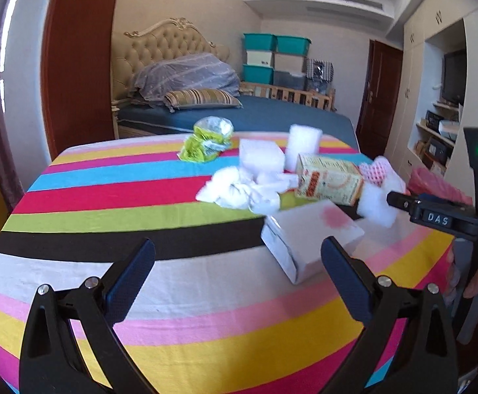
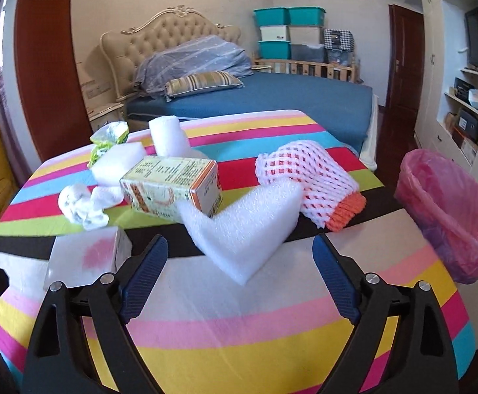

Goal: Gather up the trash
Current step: 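Move both tools back over the table toward the remaining trash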

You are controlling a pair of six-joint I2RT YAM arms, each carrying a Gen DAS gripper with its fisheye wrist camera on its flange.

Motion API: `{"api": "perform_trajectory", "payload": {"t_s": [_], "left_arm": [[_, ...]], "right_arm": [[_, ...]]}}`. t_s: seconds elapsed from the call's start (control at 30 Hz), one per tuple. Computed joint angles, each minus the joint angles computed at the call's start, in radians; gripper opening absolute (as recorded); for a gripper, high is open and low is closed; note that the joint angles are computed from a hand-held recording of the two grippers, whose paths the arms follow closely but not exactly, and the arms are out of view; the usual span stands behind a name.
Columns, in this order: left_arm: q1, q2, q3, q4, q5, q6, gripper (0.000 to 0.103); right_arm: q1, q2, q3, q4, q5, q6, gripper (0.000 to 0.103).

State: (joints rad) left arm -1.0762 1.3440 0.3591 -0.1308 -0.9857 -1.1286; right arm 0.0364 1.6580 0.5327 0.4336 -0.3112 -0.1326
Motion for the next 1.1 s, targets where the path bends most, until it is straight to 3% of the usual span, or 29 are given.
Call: {"api": "perform_trajectory", "payload": {"t_s": [0.07,0.17,0.47,0.63,0.73,0.9,1.1], "left_arm": [[-0.012,-0.02,0.006,-0.071,-0.04,-0.048,0.098],[-0.022,-0.06,-0.016,-0.093,-0.047,-0.07,0.098],[-0.029,-0.065,-0.049,-0.027,-0.008,-0.042,0.098],[-0.017,-0.027,-0.051,0.021,0.03,-0.009,0.098],[-0.012,-0.017,-0.048,0.027,0.035,-0.006,0.098],[-0.002,0.023,-0.029,0.06,0.047,0.02,0.098],[-0.01,0.095,0.022,0.063,0.059,0.051,0.098]], "right_arm": [[0.031,0.009,0.021,-0.015,0.035,0.041,0.084],[0.089,0.031,0.041,0.002,0.135,0.094,0.084],[0.228,0.153,0.185,-0.078,0.4,0.157,0.084],[0.15,0.128,0.165,-0.089,0.348,0.119,0.084],[0.033,0.065,0.099,-0.097,0.218,0.044,0.084],[-0.115,0.053,0.056,-0.107,0.09,-0.04,0.084],[-0.148,0.081,0.057,-0.088,0.025,-0.042,0.084]]}}
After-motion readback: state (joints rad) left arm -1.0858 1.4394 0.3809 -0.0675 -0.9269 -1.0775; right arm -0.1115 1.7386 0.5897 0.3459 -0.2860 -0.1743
